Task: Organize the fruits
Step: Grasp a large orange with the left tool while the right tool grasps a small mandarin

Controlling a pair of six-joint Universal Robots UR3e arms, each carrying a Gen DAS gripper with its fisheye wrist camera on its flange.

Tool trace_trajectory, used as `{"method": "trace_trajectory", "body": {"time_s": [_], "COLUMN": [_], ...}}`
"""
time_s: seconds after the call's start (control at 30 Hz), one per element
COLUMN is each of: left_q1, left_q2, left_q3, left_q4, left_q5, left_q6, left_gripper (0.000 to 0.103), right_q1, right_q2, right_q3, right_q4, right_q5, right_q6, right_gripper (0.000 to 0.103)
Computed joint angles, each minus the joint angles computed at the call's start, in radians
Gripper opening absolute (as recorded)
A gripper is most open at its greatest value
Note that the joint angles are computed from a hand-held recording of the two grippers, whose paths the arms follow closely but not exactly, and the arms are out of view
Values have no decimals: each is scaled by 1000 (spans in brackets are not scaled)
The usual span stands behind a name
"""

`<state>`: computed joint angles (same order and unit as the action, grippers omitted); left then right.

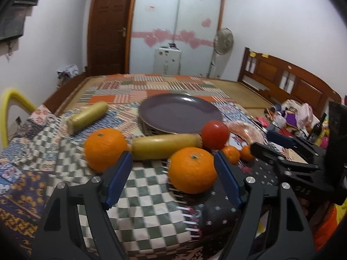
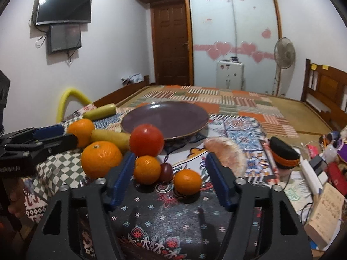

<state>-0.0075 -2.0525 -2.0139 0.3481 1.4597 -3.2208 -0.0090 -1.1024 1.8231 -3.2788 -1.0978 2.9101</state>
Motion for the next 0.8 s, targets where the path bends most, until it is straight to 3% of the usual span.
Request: {"method": "trace_trajectory", "body": {"time_s": [0.3, 0.6, 0.8], "left_q1": [-40, -35, -43], "left_q2": [-101, -154, -166], "left_q3": [135, 197, 214], "left_q4": [-101, -146, -151], "left_q5": [-19, -43, -22], "left_q6": [12, -9, -23], "left_gripper": [77, 77, 68], "right_q1": [-26, -44, -42], "right_q2": [22, 48, 85], "right_q3": [-17, -55, -104], "right_q4": [29, 104, 162], "right_q5": [35, 31, 27], "right_q6": [-30, -70, -68], "right_gripper": [54, 35, 34]}}
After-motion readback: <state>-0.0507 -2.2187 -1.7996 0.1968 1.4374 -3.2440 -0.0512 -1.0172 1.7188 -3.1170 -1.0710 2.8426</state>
